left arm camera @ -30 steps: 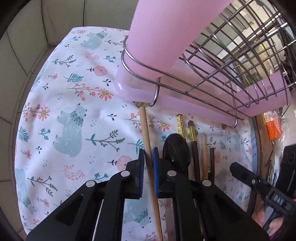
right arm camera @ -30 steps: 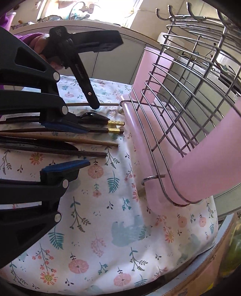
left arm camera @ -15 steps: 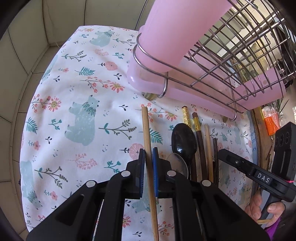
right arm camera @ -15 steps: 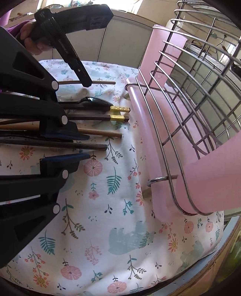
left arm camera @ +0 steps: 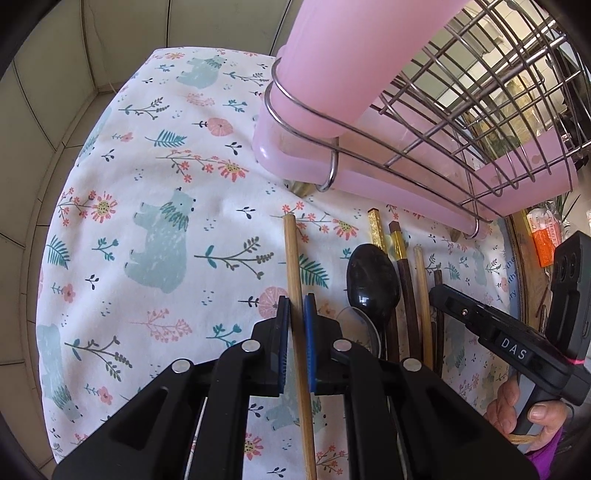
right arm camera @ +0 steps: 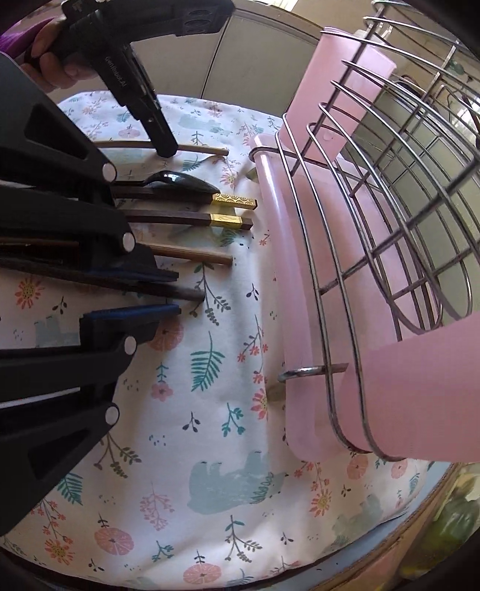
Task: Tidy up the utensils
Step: 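Grasp a wooden chopstick with the left tool while the right tool grasps a dark chopstick, then lift the wooden chopstick with the left tool while the right tool carries its chopstick to the cup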
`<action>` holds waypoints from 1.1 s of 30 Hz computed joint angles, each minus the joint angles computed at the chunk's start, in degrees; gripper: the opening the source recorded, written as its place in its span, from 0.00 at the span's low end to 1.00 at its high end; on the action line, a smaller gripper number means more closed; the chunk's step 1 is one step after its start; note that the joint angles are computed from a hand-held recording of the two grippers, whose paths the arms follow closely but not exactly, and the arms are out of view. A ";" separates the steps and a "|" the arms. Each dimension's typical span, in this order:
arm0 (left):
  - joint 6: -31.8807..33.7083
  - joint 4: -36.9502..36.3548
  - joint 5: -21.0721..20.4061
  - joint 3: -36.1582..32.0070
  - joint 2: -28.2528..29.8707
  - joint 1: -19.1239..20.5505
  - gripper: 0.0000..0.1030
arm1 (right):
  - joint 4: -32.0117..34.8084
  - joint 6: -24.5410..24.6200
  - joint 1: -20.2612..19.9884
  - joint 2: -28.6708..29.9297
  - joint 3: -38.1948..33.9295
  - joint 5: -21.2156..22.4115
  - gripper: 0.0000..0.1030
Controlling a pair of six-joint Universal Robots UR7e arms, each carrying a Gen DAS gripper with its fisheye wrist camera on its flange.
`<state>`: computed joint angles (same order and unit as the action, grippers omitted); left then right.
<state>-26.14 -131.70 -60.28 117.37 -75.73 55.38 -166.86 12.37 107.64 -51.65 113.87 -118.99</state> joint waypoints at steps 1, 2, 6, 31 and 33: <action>0.13 -0.11 -0.08 0.02 -0.02 0.03 0.07 | -0.59 0.03 -0.25 -0.37 0.55 0.66 0.06; 0.15 -0.28 -0.24 0.08 -0.10 0.05 0.07 | -1.36 0.15 -0.46 -0.68 1.14 1.20 0.06; 0.15 -0.36 -1.38 0.26 -1.03 0.16 0.07 | -4.97 0.42 -1.10 -2.33 4.03 3.15 0.06; 7.47 -17.90 5.92 9.15 -15.60 -9.28 0.06 | -26.92 -9.10 7.73 -14.12 13.38 -2.77 0.06; 8.48 -19.99 6.55 9.24 -16.32 -10.24 0.06 | -27.50 -9.91 8.59 -14.55 13.17 -3.31 0.06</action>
<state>-17.67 -151.69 -53.73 126.61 -92.05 45.14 -194.36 2.46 116.22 -66.20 127.04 -122.30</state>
